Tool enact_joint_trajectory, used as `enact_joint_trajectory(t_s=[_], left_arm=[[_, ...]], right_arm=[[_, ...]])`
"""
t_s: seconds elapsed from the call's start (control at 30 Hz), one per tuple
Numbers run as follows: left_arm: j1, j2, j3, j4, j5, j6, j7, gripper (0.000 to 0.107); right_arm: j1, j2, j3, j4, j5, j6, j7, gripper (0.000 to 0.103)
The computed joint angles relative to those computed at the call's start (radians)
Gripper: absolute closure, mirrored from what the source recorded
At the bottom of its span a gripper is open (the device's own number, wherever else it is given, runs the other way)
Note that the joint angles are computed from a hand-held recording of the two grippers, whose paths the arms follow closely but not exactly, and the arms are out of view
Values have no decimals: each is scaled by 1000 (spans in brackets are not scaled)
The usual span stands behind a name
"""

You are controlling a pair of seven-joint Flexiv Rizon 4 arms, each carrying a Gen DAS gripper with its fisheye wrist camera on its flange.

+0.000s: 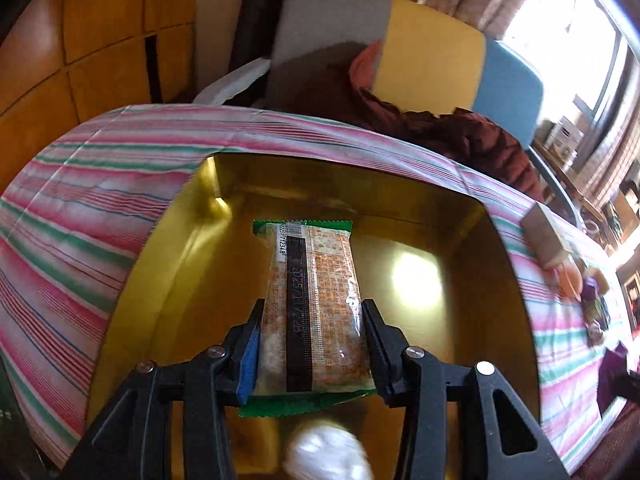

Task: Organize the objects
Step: 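Drop the cracker packet into the tray with the left gripper while the right drops the purple packet there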

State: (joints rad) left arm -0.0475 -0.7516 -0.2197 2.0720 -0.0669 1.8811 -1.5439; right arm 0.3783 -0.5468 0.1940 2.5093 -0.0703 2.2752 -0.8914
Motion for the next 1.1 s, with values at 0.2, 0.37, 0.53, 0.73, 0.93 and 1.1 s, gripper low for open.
enact_joint_trajectory(t_s=[0.2,0.37,0.53,0.73,0.93,1.1], left_arm=[[116,-27,-76,-39,-36,-80,-30,51],[270,-38,-211,45,22,33,-95,46],[118,32,-39,140,21,186,-175,41],[-24,83,109,180,-33,195,-180,41],[-76,105,164,213,-81,210,-178,41],[-134,114,209,229,-129,246,-151,41]], right_arm=[[98,-2,-1,-88,-4,-81,-33,62],[85,-36,34,-144,-61,-133,-10,62],[78,-83,39,-226,-105,-215,23,62],[98,-139,29,-348,-119,-307,63,62],[72,-214,60,-466,-141,-395,132,62],[70,-257,67,-522,-152,-418,152,46]])
